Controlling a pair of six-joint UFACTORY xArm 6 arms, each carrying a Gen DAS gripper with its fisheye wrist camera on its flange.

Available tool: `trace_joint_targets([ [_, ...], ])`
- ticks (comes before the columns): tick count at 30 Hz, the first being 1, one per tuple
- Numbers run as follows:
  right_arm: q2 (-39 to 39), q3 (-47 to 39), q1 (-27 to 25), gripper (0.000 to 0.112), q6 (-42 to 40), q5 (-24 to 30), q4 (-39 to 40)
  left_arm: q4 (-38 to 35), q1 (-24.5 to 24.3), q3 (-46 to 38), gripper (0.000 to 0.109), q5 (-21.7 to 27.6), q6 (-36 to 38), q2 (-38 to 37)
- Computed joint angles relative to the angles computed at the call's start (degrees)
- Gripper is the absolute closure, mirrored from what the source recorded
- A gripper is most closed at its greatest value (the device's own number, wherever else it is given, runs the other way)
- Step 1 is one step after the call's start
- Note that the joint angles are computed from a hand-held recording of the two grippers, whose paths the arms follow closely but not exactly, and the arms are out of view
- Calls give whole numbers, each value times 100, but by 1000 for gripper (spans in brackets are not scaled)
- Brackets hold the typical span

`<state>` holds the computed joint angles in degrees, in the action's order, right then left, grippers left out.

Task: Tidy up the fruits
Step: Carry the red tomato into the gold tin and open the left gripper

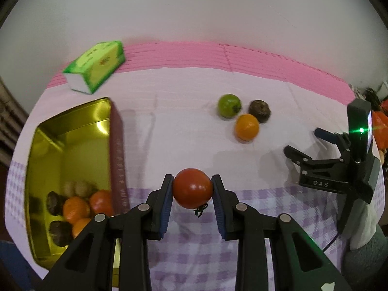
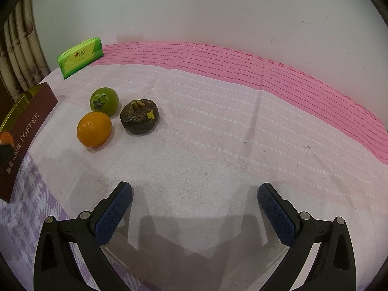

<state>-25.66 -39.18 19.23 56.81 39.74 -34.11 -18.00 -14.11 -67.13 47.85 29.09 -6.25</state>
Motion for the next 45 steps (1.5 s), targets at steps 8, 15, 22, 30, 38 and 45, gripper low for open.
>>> trace_joint_targets([
  [8, 3, -5, 5, 9, 7, 6, -4, 180, 422, -147, 81, 48, -202, 38],
  [15, 6, -10, 8, 9, 10, 8, -5, 345, 742, -197, 81, 34, -323, 73],
  [22, 11, -13, 8, 9, 13, 8, -7, 477, 1020, -217, 81, 25, -352, 124],
  [30, 13, -12, 9, 9, 18, 7, -11, 586, 1217, -205, 81, 9, -462, 206],
  [38, 14, -12, 6, 9, 17, 5, -12, 564, 1343, -117, 81, -25, -370, 232],
  [45, 13, -12, 2, 9, 13, 4, -11, 385, 1414, -71, 79, -56, -124, 210],
])
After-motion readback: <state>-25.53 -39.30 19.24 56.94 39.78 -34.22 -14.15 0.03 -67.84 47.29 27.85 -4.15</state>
